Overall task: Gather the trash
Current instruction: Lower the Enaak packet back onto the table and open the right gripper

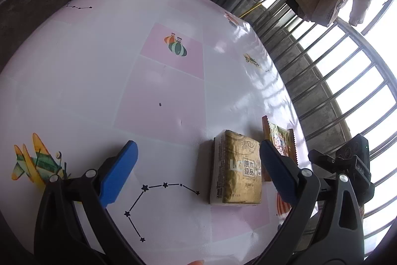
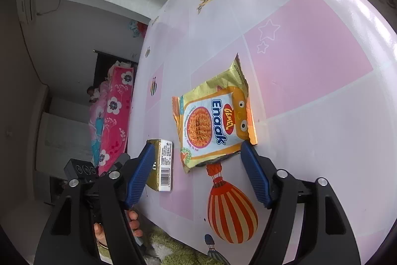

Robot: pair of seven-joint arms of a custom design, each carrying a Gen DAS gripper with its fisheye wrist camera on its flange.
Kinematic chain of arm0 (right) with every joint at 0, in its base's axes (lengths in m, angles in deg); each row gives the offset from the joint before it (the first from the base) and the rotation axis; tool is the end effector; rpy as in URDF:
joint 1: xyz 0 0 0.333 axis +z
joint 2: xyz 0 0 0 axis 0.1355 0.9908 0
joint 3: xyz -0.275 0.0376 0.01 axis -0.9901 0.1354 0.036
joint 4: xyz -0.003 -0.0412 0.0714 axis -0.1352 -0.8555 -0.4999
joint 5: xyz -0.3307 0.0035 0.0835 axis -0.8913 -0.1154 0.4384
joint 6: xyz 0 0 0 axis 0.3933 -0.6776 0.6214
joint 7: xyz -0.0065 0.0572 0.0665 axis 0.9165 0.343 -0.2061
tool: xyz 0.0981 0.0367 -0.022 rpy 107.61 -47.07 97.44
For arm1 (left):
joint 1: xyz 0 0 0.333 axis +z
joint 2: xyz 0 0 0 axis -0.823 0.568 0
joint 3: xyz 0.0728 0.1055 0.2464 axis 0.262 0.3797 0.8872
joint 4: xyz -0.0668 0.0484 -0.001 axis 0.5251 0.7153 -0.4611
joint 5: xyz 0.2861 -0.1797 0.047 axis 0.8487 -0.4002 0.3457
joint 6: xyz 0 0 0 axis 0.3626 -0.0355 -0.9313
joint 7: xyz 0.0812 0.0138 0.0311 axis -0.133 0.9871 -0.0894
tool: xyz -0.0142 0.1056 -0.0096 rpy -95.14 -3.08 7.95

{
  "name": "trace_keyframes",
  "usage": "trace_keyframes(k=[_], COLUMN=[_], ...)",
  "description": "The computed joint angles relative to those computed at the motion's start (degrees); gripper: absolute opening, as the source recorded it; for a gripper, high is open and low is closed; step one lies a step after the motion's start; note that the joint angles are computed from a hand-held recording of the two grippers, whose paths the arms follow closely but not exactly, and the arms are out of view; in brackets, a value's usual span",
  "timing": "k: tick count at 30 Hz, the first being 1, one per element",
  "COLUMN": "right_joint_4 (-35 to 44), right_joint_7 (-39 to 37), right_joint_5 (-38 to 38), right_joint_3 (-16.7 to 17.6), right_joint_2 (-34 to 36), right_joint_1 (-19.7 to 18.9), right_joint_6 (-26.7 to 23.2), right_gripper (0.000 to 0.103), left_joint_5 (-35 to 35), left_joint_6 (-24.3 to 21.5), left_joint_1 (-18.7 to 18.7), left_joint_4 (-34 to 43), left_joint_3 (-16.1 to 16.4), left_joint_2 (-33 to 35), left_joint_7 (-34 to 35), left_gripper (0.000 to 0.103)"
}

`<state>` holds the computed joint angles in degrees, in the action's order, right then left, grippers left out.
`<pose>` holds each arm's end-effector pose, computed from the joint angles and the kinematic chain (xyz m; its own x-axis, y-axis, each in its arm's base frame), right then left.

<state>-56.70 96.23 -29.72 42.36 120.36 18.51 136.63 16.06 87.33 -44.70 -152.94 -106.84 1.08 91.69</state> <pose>0.6466 0.2129 0.4092 -0.1561 -0.6386 -0.7535 -0.8495 0.4761 -0.2275 0.6681 -0.0415 0.4444 -0.1210 -0.8344 0.5377 -0.8373 -0.2051 -0.5068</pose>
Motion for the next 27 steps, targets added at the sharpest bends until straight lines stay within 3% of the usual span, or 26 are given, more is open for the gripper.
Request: trace_keyframes(k=[6,21,27], right_joint_4=[2.65,1.12,1.25], right_joint_7=[2.81,2.12,2.55], right_joint_5=[-2.61,-3.53,-4.65], right_joint_3=[-1.03,-0.42,-0.53], right_joint_2=[1.52,0.91,0.99], right_joint_1=[1.33,1.05,1.55], right_joint_6=[0.16,1.95,2.5], right_gripper=[0.081,0.089,0.093], left_joint_5=[-1.15,-1.3,-0.75], left_joint_6=[0.05,-1.36,-4.14], left_joint_1=[0.54,0.35,0.49], left_joint_4=[-0.51,0.2,2.36], left_joint_3=[-0.34,-0.01,0.31], left_joint_2=[-0.16,-0.13,0.92], left_joint_7=[1.73,2.09,0.43], left_gripper=[0.094,0.094,0.094])
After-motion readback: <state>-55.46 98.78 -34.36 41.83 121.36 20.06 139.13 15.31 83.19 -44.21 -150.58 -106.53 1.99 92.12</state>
